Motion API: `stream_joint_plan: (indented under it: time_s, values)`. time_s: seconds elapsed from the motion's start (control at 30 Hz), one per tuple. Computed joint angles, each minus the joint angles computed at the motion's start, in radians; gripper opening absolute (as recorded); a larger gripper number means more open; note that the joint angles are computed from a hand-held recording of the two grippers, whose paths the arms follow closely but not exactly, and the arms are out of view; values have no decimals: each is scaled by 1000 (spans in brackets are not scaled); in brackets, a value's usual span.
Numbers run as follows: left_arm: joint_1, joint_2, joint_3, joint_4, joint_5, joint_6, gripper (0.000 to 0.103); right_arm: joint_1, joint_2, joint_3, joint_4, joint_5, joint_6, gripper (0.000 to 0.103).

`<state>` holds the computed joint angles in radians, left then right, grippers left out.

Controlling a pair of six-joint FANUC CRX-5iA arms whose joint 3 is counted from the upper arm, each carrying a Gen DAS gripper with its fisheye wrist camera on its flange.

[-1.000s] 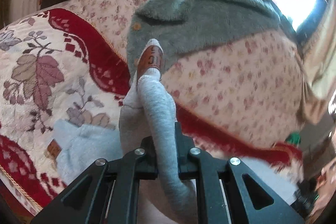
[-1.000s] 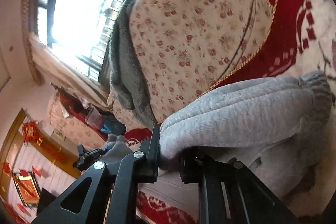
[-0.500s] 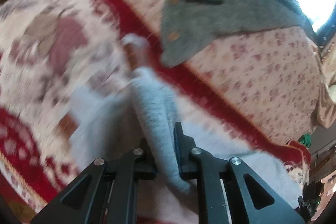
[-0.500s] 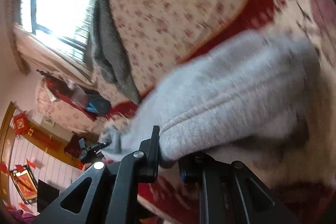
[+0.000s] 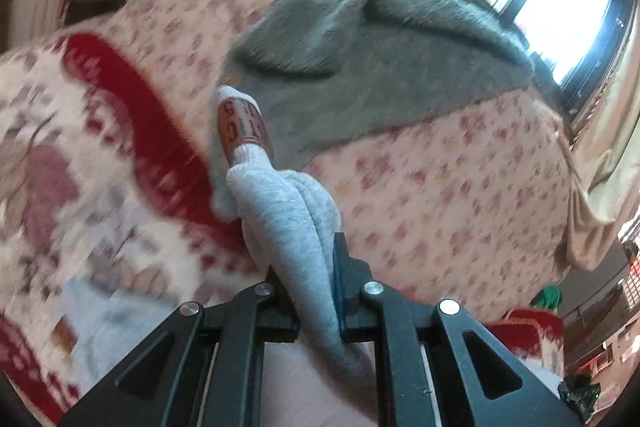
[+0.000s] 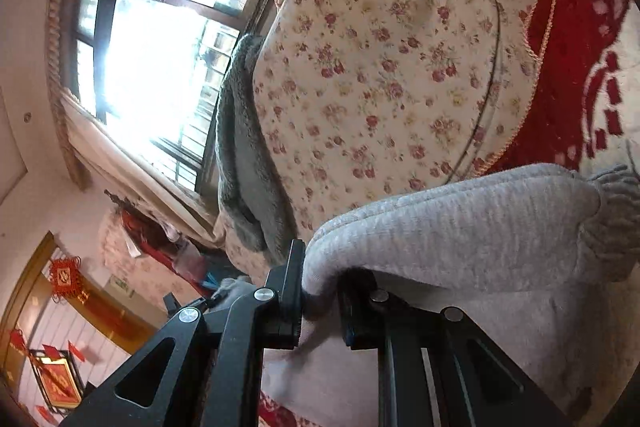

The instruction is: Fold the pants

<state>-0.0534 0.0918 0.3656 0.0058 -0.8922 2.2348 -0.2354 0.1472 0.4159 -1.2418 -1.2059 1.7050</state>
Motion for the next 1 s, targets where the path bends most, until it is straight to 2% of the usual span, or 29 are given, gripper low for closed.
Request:
stream_joint_plan:
  time_s: [0.03, 0.1, 0.17, 0.27, 0.33, 0.5, 0.6, 0.7, 0.73, 0.77, 0.8, 0.87, 0.97, 1.0]
  values:
    - [-1, -37, -63, -18, -18, 0, 12, -4, -12, -20, 12, -30, 8, 16]
    - [-18, -85, -152, -95, -104, 13, 12, -1, -42, -83, 57, -98, 15, 16]
    - [-3, -121, -253, -81, -134, 22, 12, 19, -59, -133, 116, -139, 5, 16]
    - [57, -196, -436, 22, -76, 38, 14, 56, -81, -200, 196, -148, -5, 16]
    - [80, -233, -500, 69, -17, 16, 15, 59, -88, -221, 205, -139, -20, 16]
    - [64, -245, -481, 36, -12, 10, 15, 71, -99, -192, 218, -144, 3, 16]
    - [62, -226, -469, 4, -61, 35, 29, 114, -95, -185, 294, -140, 0, 16]
    - [100, -269, -531, 84, -29, 3, 38, 161, -93, -193, 395, -129, -27, 23]
    - [101, -276, -530, 85, -38, 4, 52, 172, -97, -196, 422, -126, -27, 27]
    - [84, -274, -495, 34, -87, 48, 76, 185, -102, -196, 456, -120, -31, 38]
    - [49, -268, -446, -54, -147, 118, 84, 203, -108, -195, 502, -114, -36, 55]
    - [-43, -267, -360, -233, -236, 221, 85, 211, -122, -195, 537, -104, -19, 69]
    - [-145, -270, -288, -357, -298, 260, 85, 161, -116, -171, 493, -138, -14, 70]
    - [-170, -260, -264, -362, -302, 245, 85, 149, -110, -163, 483, -150, -20, 71]
